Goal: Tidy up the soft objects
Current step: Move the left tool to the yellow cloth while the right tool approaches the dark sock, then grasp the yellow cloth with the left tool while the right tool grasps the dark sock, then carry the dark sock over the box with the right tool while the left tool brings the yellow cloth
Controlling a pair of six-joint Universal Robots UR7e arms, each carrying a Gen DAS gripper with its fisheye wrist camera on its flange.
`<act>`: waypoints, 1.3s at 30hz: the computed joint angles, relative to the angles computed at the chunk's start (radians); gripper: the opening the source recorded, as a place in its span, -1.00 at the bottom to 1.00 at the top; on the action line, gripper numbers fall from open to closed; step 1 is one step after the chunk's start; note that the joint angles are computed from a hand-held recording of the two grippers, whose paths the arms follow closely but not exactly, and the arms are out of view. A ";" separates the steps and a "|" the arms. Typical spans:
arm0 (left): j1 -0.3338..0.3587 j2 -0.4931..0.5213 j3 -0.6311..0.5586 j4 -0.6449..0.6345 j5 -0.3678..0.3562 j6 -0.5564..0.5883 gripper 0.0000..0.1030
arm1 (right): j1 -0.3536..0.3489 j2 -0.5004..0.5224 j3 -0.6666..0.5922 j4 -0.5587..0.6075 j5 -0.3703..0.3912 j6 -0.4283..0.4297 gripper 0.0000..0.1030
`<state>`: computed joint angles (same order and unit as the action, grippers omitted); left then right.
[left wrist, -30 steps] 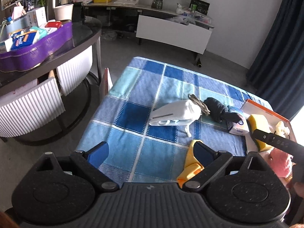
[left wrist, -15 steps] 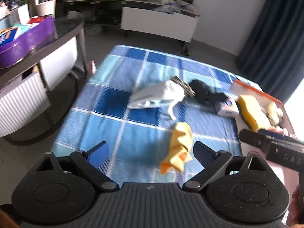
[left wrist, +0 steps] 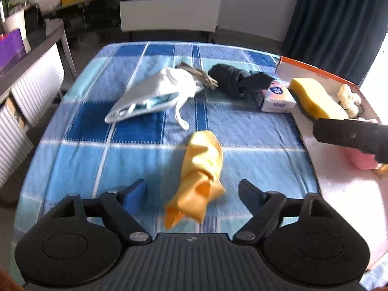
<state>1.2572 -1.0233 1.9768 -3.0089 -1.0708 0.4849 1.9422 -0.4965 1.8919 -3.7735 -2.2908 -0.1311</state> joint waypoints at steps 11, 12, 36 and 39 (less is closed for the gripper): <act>0.025 -0.014 -0.028 -0.004 -0.083 -0.032 -0.49 | -0.036 0.033 -0.120 0.089 0.045 -0.095 0.45; 0.027 -0.022 -0.030 0.004 -0.090 -0.036 -0.49 | -0.039 0.039 -0.139 0.105 0.048 -0.111 0.45; 0.036 -0.063 -0.043 0.010 -0.134 -0.096 -0.50 | -0.050 0.061 -0.189 0.087 0.083 -0.148 -0.82; 0.024 -0.072 -0.028 -0.001 -0.137 -0.094 -0.50 | -0.026 0.044 -0.143 0.032 0.078 -0.138 -0.82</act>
<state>1.2814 -1.0952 1.9493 -3.0097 -1.2074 0.3906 1.9157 -0.4530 1.7489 -3.7418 -2.2133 -0.2695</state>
